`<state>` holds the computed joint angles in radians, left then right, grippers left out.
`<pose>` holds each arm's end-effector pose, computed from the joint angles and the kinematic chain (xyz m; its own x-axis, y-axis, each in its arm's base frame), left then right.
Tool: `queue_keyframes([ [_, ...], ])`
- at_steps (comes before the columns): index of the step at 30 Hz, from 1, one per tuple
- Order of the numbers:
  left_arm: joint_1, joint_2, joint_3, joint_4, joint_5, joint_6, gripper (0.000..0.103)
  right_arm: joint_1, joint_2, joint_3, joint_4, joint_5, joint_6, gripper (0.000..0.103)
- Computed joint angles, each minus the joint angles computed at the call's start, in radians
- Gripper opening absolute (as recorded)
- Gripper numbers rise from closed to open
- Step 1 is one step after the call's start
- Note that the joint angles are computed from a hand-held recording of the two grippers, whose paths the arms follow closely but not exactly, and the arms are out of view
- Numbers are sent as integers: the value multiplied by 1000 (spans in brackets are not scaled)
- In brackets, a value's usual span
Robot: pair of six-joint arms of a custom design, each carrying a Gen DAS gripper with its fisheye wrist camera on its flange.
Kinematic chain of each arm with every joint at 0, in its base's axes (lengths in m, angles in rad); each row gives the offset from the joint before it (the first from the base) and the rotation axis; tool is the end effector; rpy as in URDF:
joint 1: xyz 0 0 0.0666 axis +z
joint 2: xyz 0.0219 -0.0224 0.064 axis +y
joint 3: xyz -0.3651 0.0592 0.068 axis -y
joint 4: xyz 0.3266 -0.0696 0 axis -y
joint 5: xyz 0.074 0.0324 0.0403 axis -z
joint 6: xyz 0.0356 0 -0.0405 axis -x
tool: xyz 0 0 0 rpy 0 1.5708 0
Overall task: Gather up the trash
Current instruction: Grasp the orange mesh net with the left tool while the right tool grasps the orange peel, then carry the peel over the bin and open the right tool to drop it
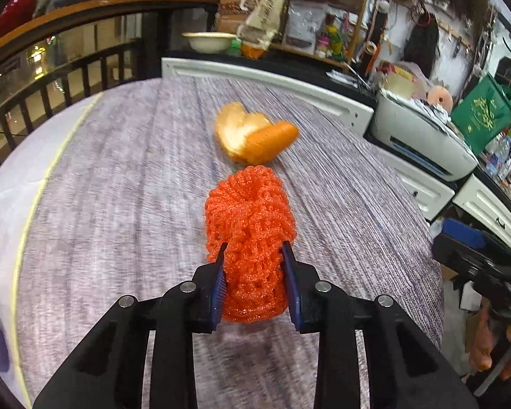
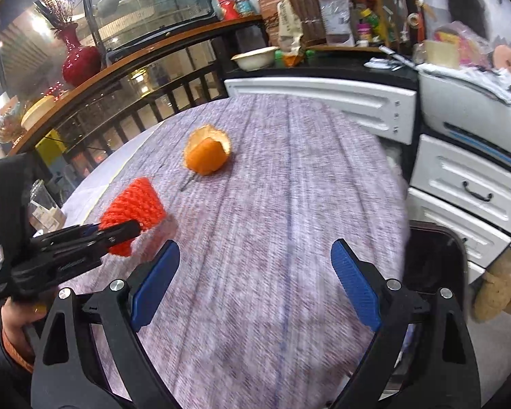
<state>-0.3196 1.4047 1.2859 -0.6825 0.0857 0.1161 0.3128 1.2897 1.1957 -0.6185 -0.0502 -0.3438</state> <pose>0.4061 -0.1380 0.3844 -0.7201 0.1167 -0.6840 0.2881 0.9471 -0.1417 0.3743 0.1225 0.3978 -0.7014 0.1270 -0.7014 -0.1137 0.9515 0.2860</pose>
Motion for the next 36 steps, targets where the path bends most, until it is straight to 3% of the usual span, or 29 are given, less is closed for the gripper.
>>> queue_keyframes([
  [5,15,-26,-1,37,-73,-21,30,26,107,117,-37,-14,-28,89],
  [10,48,-23,12,48,-101,-11,30,73,260,319,-117,-5,-25,89],
  [14,72,-17,23,39,-79,5,30,102,418,522,-216,36,4,89],
  [18,88,-17,24,38,-66,15,30,121,603,766,-383,108,34,89],
  [23,86,-22,12,45,-60,19,30,115,742,949,-505,147,11,89],
  [25,86,-23,11,46,-55,18,30,109,758,969,-518,149,4,88],
  [27,89,-22,12,46,-46,20,30,112,759,966,-510,185,15,76],
  [28,90,-23,10,47,-44,21,30,113,757,965,-506,190,28,66],
  [36,91,-20,10,40,-23,26,30,115,690,880,-451,210,74,46],
])
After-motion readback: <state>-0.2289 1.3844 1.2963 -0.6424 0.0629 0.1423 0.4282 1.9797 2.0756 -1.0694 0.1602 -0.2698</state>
